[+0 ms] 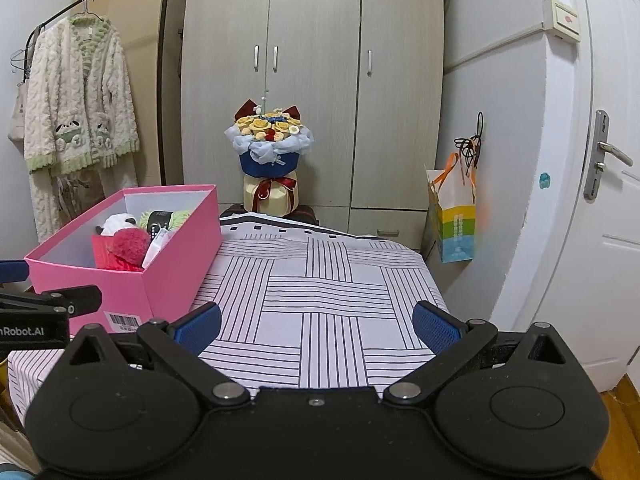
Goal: Organize soft objects
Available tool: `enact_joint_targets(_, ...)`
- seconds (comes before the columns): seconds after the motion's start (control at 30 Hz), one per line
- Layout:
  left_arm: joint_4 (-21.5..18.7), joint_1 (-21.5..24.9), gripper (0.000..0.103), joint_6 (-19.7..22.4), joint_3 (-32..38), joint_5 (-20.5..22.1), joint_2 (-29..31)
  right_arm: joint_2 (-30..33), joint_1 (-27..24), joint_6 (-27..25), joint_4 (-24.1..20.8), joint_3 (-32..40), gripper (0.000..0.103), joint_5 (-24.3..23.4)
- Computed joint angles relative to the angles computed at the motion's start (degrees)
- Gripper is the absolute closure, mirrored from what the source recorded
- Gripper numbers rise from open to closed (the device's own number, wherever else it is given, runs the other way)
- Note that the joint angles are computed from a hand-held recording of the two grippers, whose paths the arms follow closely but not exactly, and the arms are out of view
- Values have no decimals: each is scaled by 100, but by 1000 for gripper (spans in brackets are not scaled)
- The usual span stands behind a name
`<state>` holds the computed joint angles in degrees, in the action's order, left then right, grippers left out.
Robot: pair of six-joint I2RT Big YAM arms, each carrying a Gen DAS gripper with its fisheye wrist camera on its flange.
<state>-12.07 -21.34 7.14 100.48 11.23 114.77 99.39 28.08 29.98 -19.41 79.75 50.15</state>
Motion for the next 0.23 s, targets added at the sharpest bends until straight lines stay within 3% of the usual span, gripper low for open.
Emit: enact_joint_targets(0.23,-22,-2,0,-4,-8,-6,-9,17,-31,48,-97,34,0,-6)
